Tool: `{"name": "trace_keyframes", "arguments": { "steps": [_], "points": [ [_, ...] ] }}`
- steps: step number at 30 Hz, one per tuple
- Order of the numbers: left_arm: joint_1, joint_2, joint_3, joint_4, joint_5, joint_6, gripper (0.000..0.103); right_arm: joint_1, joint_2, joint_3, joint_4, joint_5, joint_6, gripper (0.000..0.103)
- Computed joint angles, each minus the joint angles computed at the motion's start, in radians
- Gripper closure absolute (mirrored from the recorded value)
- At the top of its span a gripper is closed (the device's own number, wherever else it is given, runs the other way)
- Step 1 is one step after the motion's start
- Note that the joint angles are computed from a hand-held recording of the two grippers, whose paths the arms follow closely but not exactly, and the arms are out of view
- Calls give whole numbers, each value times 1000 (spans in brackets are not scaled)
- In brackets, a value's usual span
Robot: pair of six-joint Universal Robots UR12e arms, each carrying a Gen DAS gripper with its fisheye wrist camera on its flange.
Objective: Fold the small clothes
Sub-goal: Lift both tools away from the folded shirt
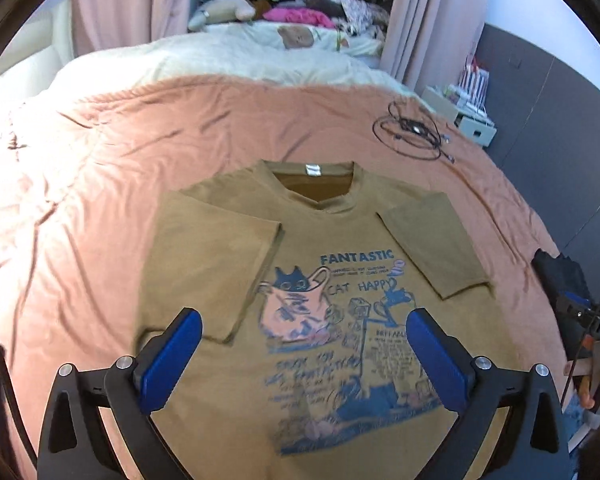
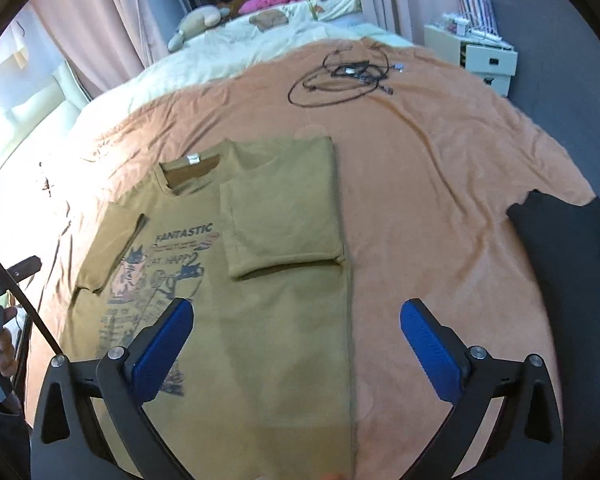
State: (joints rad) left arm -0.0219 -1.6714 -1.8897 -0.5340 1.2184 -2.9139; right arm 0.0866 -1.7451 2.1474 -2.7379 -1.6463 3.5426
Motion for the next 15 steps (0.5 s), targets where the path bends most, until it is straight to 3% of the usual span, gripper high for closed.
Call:
{"name": "trace_keyframes", "arguments": {
  "steps": [7, 15],
  "points": [
    [80, 110, -77, -3, -59, 49, 0, 58, -77, 39, 17, -67, 49, 0],
    [190, 230, -171, -31, -180, 100, 0, 136, -137, 89, -10, -172, 68, 0]
  ]
}}
